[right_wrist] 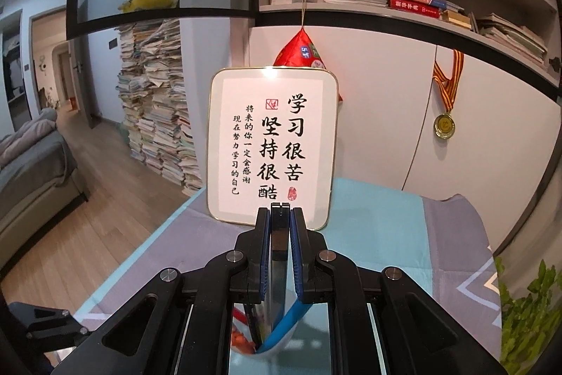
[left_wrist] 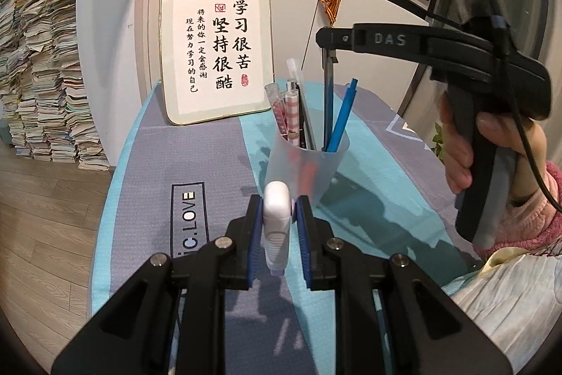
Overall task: Organize stationery
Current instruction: 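Lower the black ruler into the frosted cup with the right tool and open it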
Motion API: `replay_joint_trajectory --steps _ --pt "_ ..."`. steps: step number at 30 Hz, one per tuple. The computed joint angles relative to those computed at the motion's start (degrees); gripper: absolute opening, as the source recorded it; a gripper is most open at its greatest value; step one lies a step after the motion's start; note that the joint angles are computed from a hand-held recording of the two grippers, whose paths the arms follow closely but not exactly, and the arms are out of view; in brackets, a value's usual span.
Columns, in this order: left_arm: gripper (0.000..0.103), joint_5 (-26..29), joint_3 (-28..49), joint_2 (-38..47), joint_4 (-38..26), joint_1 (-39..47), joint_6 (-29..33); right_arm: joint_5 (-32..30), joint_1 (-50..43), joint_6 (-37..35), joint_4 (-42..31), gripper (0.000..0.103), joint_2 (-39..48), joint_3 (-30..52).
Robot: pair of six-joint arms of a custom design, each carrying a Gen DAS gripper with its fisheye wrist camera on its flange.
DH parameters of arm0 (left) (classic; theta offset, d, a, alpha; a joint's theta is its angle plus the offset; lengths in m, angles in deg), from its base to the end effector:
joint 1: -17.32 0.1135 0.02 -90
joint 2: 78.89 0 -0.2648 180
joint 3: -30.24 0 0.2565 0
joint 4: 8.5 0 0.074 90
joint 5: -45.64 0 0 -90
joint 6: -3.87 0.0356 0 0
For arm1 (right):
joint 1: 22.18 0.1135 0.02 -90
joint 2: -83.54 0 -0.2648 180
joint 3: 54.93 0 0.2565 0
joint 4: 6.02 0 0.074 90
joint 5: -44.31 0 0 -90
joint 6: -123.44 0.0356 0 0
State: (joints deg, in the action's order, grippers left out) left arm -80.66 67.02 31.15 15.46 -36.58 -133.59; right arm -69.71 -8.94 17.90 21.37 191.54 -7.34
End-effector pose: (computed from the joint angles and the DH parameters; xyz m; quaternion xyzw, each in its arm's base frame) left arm 0.1653 -0.1909 0.0388 -0.0581 0.8956 -0.0706 0.4353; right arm 0.3060 0.0869 0.0842 -0.3098 0.8080 0.1735 0.4701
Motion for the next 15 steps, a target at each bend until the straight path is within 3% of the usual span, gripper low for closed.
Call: replay_joint_trajectory --steps 15 --pt "0.018 0.3 2.4 0.5 -3.6 -0.3 -0.4 -3.5 -2.3 -1.9 -4.3 0.012 -2.6 -1.6"
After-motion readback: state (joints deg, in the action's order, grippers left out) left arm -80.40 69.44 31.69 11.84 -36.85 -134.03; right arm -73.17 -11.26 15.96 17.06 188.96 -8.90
